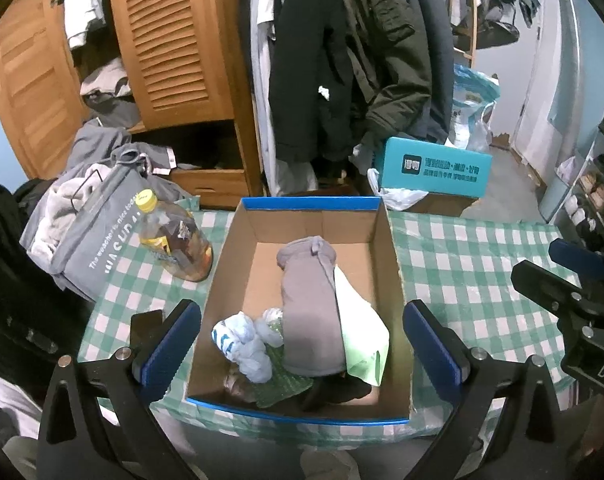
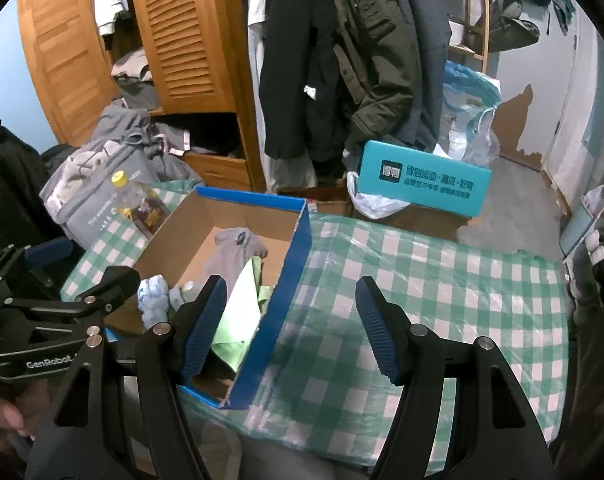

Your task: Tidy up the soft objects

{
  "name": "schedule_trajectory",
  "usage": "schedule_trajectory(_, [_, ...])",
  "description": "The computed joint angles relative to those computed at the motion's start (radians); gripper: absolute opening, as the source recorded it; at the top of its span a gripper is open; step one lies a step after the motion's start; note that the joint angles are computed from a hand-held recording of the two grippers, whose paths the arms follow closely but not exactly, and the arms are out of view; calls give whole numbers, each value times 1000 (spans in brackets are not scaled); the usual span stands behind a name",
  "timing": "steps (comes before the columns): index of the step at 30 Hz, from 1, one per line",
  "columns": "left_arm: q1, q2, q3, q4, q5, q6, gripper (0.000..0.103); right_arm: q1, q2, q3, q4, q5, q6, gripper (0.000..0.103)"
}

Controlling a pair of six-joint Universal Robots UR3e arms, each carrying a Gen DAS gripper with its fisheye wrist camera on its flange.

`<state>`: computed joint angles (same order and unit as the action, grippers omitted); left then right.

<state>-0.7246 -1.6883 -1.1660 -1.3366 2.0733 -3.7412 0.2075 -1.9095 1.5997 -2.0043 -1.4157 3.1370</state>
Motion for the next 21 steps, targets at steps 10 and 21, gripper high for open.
schedule_trajectory(10, [-16,-37,44,-25,3,5,102,-64,-39,28,25,38,-21,66])
schedule_trajectory(21, [-19,-48,59,-32,2,3,102,-81,-49,33,46,50,-31,66])
